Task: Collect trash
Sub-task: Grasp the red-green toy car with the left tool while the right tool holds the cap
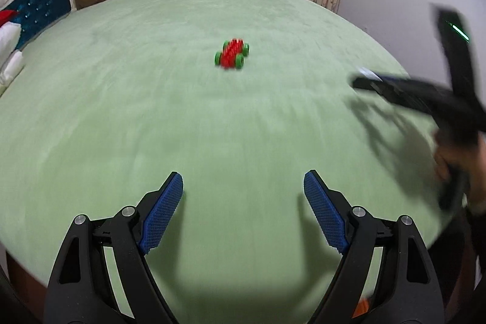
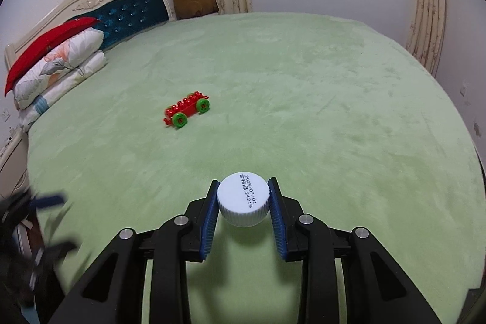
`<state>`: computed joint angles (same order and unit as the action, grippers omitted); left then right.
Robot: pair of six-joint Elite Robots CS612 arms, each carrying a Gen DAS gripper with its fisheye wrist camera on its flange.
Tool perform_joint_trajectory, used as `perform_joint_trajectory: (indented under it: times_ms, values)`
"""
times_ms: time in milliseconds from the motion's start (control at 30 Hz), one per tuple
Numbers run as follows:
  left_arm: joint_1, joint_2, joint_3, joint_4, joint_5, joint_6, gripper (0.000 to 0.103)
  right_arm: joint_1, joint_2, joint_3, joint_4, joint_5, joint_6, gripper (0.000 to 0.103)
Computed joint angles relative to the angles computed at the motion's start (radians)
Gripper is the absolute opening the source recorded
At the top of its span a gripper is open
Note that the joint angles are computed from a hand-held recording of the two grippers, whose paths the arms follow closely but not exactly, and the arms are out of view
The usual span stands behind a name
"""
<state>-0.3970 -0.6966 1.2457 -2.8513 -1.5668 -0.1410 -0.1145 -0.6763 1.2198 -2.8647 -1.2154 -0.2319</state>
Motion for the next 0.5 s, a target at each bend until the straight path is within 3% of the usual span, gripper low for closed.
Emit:
perform_joint_trajectory:
  times_ms: [100,300,500]
  values:
    - [0.008,0.056,-0.119,0.067,-0.014,-0.006,0.080,-0.017,-0.031,0.057,-0.045,0.031,0.006,0.032]
    - [0.007,0.184,-0.378,0.215,0.027,0.045,0.080,-0.045,-0.079,0.150,-0.131,0.095,0.042,0.032]
    - [0.014,0.330,-0.671,0.414,0.012,0.031,0.080,-0.058,-0.091,0.182,-0.158,0.144,0.070,0.032]
